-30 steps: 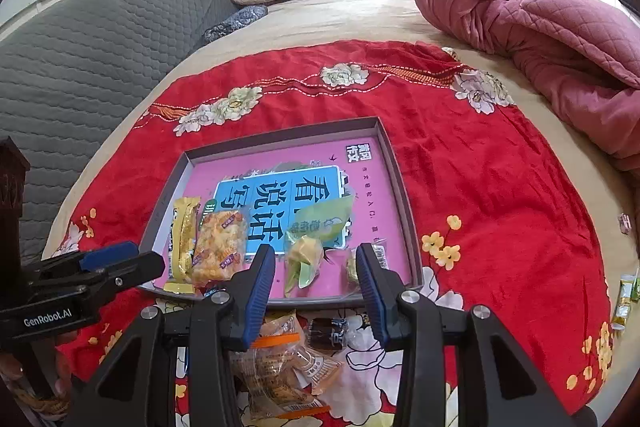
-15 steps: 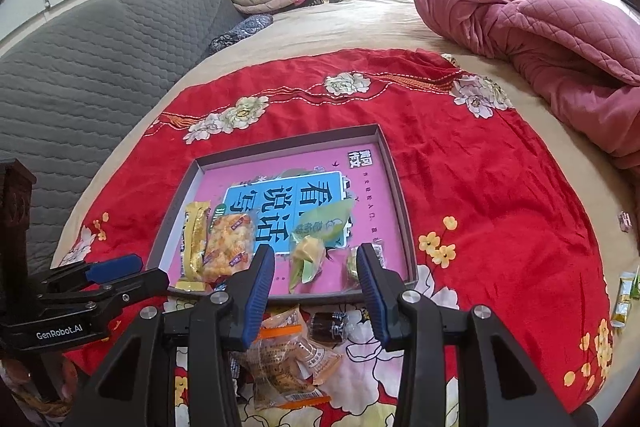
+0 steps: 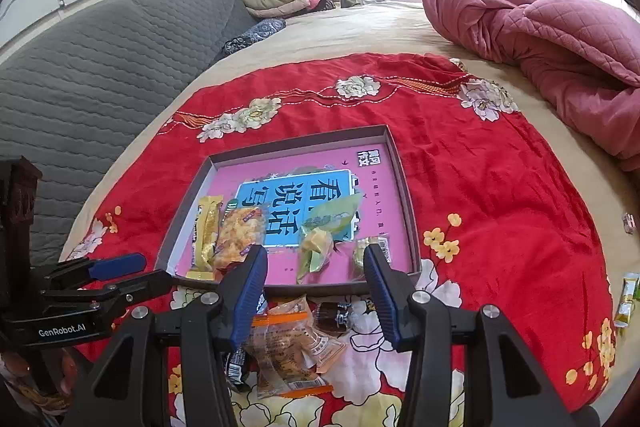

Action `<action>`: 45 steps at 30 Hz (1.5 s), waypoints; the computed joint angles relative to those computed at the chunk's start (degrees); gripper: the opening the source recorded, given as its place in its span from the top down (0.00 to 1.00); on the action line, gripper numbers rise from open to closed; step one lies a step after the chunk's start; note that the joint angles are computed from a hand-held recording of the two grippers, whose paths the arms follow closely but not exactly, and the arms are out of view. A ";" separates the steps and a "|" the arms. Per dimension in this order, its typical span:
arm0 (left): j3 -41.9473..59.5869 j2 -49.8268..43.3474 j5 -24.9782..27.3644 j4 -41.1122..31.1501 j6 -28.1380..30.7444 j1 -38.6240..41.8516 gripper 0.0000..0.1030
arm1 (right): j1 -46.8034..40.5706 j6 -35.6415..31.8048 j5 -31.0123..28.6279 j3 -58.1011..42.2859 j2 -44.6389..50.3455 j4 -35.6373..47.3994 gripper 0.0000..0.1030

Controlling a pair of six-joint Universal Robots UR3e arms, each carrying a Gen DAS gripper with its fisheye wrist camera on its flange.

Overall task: Organize snacks
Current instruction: 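Grasp the blue biscuit packet with the left tool while the right grasps the clear bag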

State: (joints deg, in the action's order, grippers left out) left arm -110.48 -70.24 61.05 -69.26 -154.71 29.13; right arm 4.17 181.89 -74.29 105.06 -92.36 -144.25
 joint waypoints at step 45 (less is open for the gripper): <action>-3.75 0.66 0.73 -5.17 0.51 -0.04 0.38 | 5.94 -7.41 -1.73 11.92 -4.63 -2.91 0.44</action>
State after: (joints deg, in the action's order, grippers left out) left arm -114.23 -69.58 61.79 -74.43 -154.19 29.08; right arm 10.11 174.47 -76.03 116.98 -96.99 -147.17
